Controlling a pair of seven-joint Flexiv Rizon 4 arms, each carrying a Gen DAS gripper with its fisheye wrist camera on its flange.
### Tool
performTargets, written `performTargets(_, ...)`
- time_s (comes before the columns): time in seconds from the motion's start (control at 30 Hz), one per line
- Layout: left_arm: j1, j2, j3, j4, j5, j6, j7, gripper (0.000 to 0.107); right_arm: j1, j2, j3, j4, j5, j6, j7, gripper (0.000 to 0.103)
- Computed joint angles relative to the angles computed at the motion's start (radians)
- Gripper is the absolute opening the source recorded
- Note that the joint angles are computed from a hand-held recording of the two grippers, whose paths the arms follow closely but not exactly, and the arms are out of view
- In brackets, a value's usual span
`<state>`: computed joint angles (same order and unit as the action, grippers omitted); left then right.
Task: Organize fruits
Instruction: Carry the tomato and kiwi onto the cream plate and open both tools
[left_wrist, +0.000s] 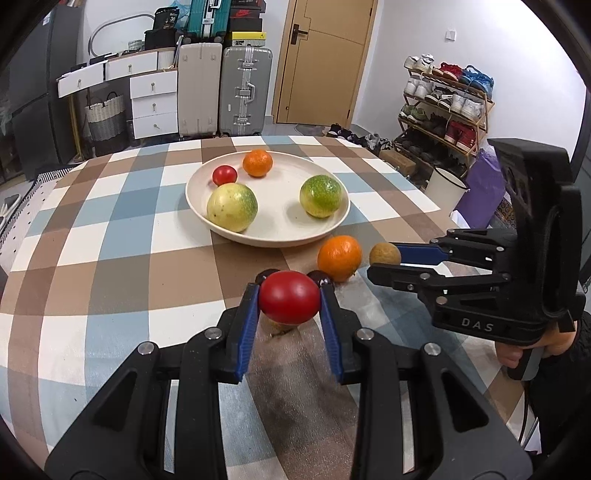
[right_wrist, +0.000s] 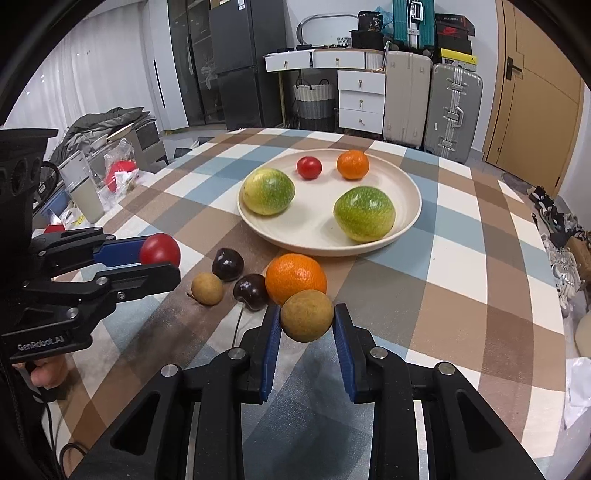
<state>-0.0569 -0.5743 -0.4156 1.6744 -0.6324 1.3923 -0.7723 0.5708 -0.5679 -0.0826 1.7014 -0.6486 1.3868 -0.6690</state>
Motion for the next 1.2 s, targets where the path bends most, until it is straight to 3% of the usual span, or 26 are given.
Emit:
performTargets(0.63,-0.028,-0.048,0.034,-0.145,0.053,-0.017,-0.051,0.030,0.012,0.018,-0.054,-0.026,-0.014,0.066,0.035,0.029)
performTargets(1.2,-0.078,-0.128,0.107,-0.313,0.132,-0.087,-0.121,0.030,-0.026,-0.028,-0.022,-0.129,0.036,0.047,-0.007,0.029)
